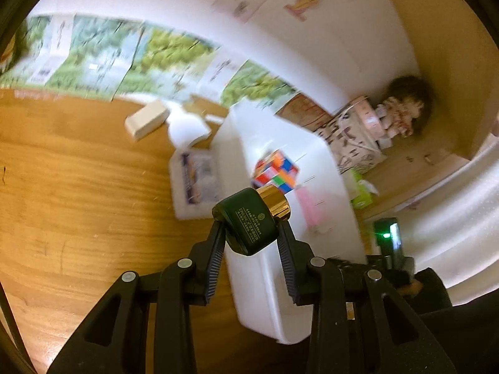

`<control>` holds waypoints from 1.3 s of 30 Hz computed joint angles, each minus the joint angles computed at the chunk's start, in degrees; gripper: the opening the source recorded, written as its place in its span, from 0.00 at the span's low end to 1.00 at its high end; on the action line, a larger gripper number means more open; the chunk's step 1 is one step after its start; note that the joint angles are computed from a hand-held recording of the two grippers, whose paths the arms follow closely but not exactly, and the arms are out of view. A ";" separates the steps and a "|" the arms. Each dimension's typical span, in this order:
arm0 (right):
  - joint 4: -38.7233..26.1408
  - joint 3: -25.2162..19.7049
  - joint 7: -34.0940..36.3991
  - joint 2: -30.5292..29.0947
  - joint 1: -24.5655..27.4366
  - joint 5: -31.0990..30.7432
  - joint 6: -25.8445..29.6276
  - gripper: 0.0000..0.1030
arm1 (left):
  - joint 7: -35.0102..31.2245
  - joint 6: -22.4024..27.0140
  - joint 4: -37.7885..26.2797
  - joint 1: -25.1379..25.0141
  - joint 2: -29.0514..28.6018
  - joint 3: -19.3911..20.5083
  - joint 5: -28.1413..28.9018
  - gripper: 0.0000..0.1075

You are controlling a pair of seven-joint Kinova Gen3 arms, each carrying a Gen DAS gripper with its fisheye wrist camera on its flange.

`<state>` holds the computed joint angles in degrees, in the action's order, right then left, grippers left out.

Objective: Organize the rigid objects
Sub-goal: 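Carry the bottle into the basket and open the left gripper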

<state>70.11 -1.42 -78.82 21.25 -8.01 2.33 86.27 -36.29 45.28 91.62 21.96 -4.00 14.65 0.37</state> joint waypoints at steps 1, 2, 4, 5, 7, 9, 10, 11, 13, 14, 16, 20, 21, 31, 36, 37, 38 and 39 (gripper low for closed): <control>0.00 -0.05 0.30 -0.01 0.07 -0.04 0.01 0.07 | 0.24 -0.10 -0.37 0.13 -0.12 0.31 -0.69 0.34; 0.21 -0.09 0.46 -0.13 0.07 -0.06 -0.10 0.07 | 0.41 -0.26 -0.87 0.28 -0.04 0.60 -1.25 0.34; 0.34 -0.12 0.97 -0.26 0.24 -0.17 -0.13 0.07 | 1.05 0.05 -2.35 0.72 0.36 1.24 -2.77 0.34; 0.39 -0.16 1.28 -0.32 0.29 -0.23 -0.12 0.07 | 1.13 0.21 -3.03 1.01 0.56 1.49 -3.48 0.34; 0.36 -0.20 1.81 -0.38 0.39 -0.36 -0.06 0.07 | 1.39 0.34 -4.39 1.73 0.98 2.00 -4.99 0.34; 0.40 -0.23 2.37 -0.48 0.54 -0.57 -0.03 0.07 | 0.71 0.05 -5.64 2.48 1.53 2.15 -5.39 0.34; 0.33 -0.24 2.56 -0.51 0.56 -0.67 0.04 0.07 | 0.22 -0.01 -6.20 2.82 1.82 2.10 -5.39 0.34; 0.26 -0.26 2.80 -0.49 0.63 -0.81 0.10 0.07 | -0.43 -0.11 -6.99 3.22 2.35 2.14 -5.44 0.34; 0.13 -0.24 3.13 -0.63 0.75 -1.05 0.32 0.07 | -1.49 -0.19 -8.13 3.98 3.19 2.00 -5.32 0.34; 0.06 -0.24 3.26 -0.63 0.79 -1.15 0.36 0.07 | -2.19 -0.38 -8.62 4.35 3.63 1.90 -5.06 0.34; 0.01 -0.22 3.60 -0.74 1.00 -1.46 0.44 0.07 | -3.93 -0.63 -9.64 5.03 4.67 1.63 -4.12 0.34; -0.27 -0.14 4.27 -0.82 1.62 -2.17 0.70 0.07 | -6.64 0.05 -11.88 6.40 7.22 1.08 -2.56 0.34; -0.36 -0.12 4.45 -0.79 1.74 -2.26 0.77 0.07 | -7.21 0.25 -12.36 6.69 7.81 0.90 -2.03 0.34; -1.42 -0.02 4.86 0.12 2.09 -2.84 1.54 0.07 | -9.56 11.15 -21.69 11.73 15.46 -0.95 -3.26 0.35; -1.95 0.04 4.33 0.74 2.03 -2.88 1.77 0.07 | -10.52 14.08 -23.97 13.24 17.11 -1.97 -3.72 0.34; -2.04 0.03 4.28 0.83 2.00 -2.83 1.79 0.07 | -10.50 14.11 -24.07 13.36 17.19 -2.17 -3.71 0.34; -1.98 0.02 4.22 0.88 1.96 -2.78 1.66 0.07 | -10.40 14.38 -24.28 13.51 17.34 -2.37 -3.83 0.34; -1.85 0.02 4.23 0.90 1.99 -2.76 1.49 0.07 | -9.95 14.93 -24.65 13.83 17.55 -2.64 -4.36 0.35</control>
<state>68.27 -1.41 -74.59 22.15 -6.02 -0.43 87.77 -46.24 60.21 66.97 35.80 13.55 12.01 -3.99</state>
